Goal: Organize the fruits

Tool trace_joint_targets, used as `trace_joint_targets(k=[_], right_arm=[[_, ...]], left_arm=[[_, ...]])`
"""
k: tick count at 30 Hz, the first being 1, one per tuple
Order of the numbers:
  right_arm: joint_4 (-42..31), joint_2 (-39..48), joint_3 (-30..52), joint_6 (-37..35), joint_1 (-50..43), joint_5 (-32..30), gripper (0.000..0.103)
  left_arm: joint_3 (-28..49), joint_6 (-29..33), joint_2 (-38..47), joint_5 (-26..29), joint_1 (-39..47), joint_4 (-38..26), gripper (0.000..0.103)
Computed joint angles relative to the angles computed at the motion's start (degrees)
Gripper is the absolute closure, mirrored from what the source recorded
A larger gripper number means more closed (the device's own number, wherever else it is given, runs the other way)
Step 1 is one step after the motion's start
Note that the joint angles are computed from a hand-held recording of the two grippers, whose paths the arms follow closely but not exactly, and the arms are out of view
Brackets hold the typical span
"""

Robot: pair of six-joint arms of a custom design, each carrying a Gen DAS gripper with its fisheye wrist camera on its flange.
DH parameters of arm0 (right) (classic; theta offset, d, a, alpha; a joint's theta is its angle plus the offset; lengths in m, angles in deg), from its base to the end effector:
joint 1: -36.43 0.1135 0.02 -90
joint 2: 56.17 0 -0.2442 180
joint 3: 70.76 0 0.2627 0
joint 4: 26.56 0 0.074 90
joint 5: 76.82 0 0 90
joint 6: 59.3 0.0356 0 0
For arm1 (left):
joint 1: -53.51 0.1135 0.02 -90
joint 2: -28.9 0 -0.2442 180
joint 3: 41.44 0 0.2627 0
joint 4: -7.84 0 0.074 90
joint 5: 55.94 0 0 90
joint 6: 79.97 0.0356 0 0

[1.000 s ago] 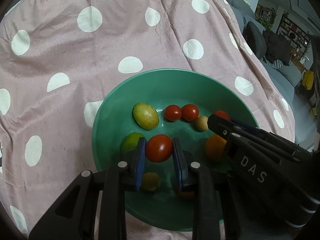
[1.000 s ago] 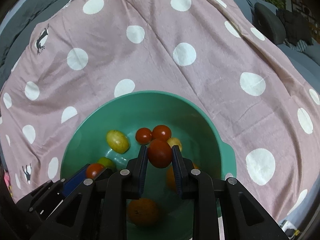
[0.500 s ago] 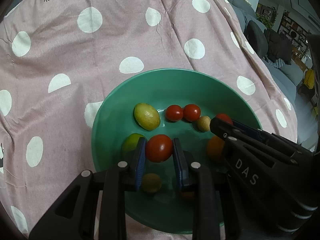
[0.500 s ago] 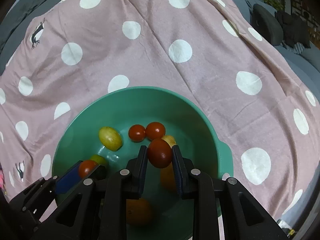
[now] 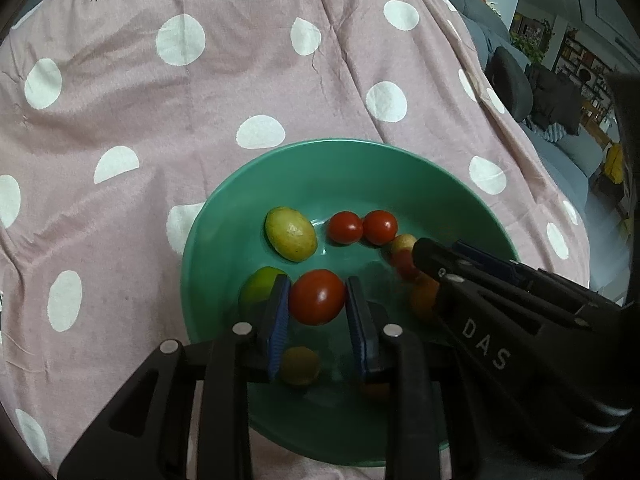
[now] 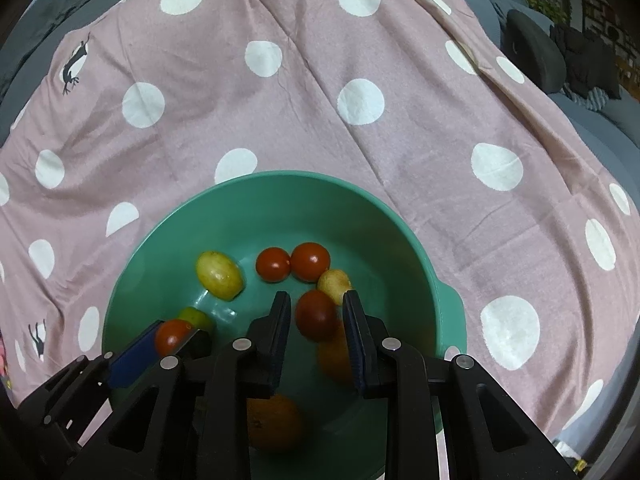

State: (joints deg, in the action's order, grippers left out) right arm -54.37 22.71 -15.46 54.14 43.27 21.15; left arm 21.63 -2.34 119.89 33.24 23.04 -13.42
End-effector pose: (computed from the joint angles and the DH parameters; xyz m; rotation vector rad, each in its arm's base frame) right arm 0.2804 0.0287 0.1627 0.4138 2.4215 0.0595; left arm 0.2829 -0.1659 0.1517 0.3797 2.4252 -0.3172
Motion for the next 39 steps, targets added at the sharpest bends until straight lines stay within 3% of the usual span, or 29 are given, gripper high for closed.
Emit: trace_joint_targets(k=[4, 6, 9, 11, 21, 27, 39], right_arm=[[0.65, -0.45, -0.44, 0.17, -0.04, -0.73, 0.068], [1.27, -1.42, -1.05, 0.11, -0.43, -1.84, 0.057], [2.43, -4.23, -2.67, 0.2, -1.14, -3.18, 0.056], [3.32, -6.77, -3.97, 0.38, -1.79, -4.71, 0.053], [1.1, -19.57, -7.29, 0.03, -0.29, -1.64, 0.039], [-0.73, -22.19, -7.26, -0.3, 0.04, 1.83, 0.037], [-2.17, -21.95, -7.12, 0.35, -0.57, 2.35, 0.037]], left_arm=[[-0.06, -0.13, -0.37, 1.43, -0.09, -0.03, 0.061], [0.31, -0.16, -1.04, 2.02, -0.03, -1.16, 0.052], [-0.7, -0.54, -3.72, 0.1, -0.1, -1.32, 0.033], [-1.61, -0.64, -6.1, -1.31, -0.19, -1.57, 0.026], [-5.16, -0.74, -16.6, -6.35, -1.6, -3.55, 0.005], [-6.21, -1.56, -19.76, -9.01, -2.27, -4.62, 0.004], [-6.45, -3.27, -20.22, -10.3, -2.57, -7.66, 0.004]])
